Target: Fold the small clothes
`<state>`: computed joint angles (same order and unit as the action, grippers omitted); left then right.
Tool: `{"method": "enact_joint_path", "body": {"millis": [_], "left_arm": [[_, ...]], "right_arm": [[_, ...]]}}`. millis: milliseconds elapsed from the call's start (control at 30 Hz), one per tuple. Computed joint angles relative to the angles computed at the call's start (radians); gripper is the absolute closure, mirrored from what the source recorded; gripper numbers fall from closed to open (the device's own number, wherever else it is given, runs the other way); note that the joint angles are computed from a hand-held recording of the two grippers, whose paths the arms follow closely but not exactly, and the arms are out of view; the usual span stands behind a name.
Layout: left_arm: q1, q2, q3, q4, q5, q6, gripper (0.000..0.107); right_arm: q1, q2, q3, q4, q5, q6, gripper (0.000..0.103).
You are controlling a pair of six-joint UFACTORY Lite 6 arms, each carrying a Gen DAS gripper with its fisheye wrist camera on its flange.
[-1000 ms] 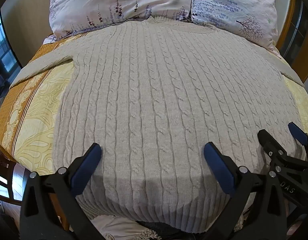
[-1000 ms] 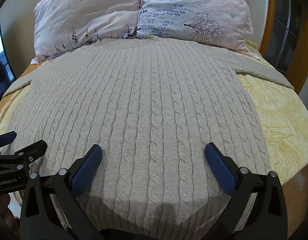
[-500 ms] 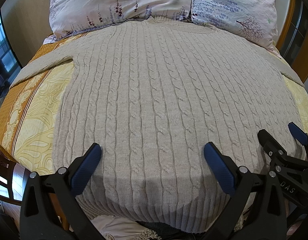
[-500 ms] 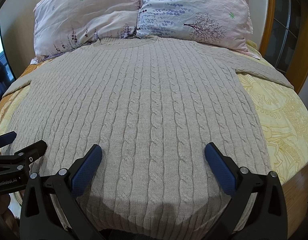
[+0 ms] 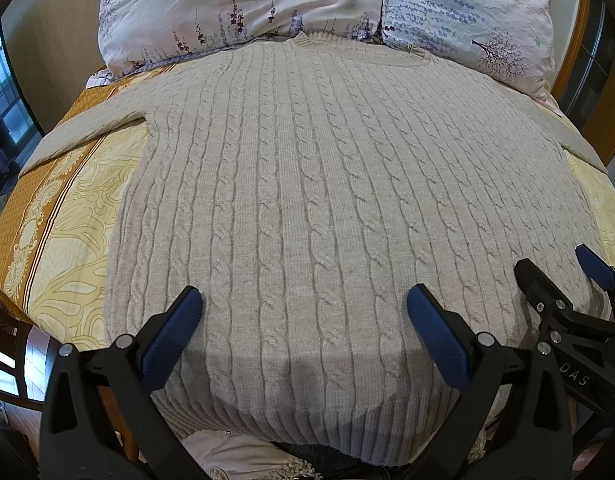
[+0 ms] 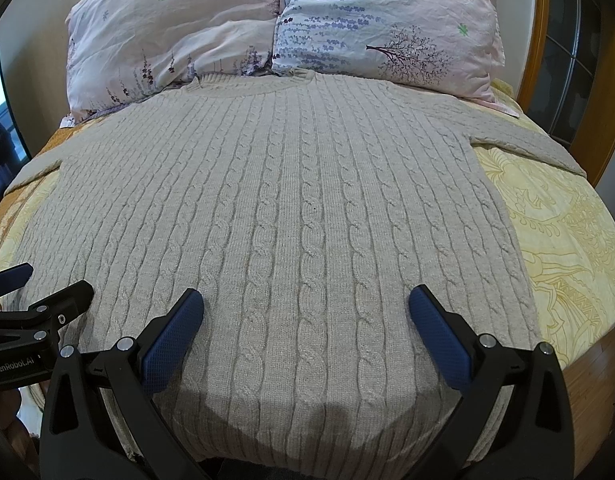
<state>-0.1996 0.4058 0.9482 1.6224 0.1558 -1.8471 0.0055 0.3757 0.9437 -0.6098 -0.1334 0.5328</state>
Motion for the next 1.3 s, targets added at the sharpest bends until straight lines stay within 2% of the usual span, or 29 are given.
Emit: {"method": "enact_joint_path", "body": {"millis": [700, 1067, 1167, 1300], "left_arm": [[0.0, 0.001, 0.0, -0.009, 0.0, 0.009, 0.006], [-0.001, -0.003, 0.0, -0.078, -0.002, 0.076, 0.006], [-0.002, 0.012, 0.015, -0.104, -0.003, 0.104, 0.006], [0.004, 0.008, 0.01, -0.126, -0.006, 0.13, 0.006]], "right_arm": [[0.002, 0.004, 0.004, -0.007, 0.004, 0.008, 0.001], [0.002, 0.0, 0.009, -0.075, 0.019, 0.078, 0.001], [0.01, 0.005, 0.005, 0.005, 0.014, 0.002, 0.001], [0.012, 0.022, 0.022, -0.017, 0.019, 0.024, 0.001]]}}
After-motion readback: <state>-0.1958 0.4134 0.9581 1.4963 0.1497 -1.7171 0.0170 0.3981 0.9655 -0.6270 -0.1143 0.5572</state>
